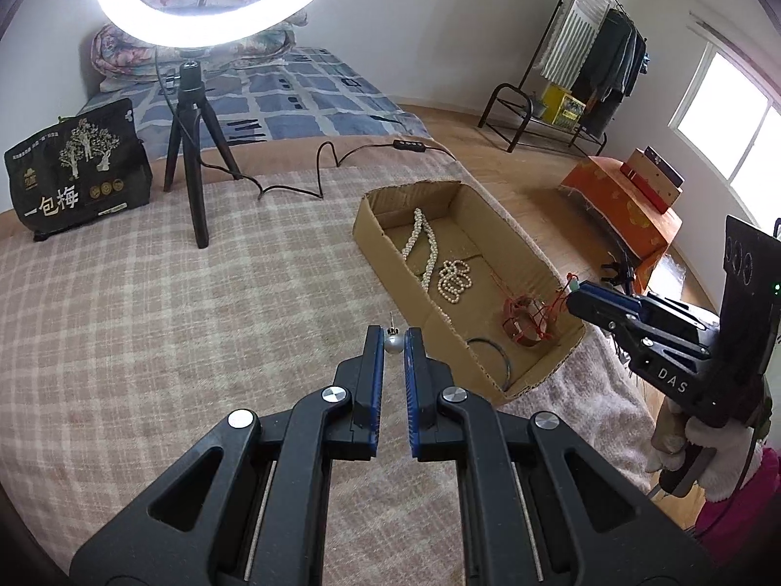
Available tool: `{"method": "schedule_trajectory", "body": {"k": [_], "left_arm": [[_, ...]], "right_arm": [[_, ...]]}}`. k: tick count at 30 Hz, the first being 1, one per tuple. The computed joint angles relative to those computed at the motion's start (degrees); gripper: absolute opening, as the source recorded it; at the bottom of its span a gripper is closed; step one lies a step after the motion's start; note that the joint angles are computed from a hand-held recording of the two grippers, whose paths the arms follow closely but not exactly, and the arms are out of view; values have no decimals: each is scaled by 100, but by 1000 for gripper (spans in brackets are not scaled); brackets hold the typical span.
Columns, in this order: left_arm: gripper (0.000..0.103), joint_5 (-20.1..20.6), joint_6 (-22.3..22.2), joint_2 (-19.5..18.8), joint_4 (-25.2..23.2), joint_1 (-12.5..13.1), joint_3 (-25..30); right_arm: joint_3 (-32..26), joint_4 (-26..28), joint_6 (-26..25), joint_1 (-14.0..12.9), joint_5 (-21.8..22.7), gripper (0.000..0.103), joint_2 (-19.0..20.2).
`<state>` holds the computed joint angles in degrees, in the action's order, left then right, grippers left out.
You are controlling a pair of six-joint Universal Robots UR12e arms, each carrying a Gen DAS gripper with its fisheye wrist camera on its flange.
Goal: Organize jewelry
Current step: 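Lift and carry the pearl bead and jade pendant with both tools over the box, then open both tools to drop the pearl bead and jade pendant into the box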
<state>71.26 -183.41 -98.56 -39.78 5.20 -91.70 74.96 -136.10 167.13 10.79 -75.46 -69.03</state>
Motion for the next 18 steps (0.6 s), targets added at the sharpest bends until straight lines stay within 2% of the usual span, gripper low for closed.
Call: {"method": "schedule_trajectory", "body": {"k": [11, 18], "left_arm": [[6, -214, -84, -320, 170, -253, 307], [6, -362, -92, -503, 220, -464, 455]], "right_arm": [[-322, 84, 289, -90, -148, 15, 278], [-661, 196, 136, -96, -248, 15, 546]]}}
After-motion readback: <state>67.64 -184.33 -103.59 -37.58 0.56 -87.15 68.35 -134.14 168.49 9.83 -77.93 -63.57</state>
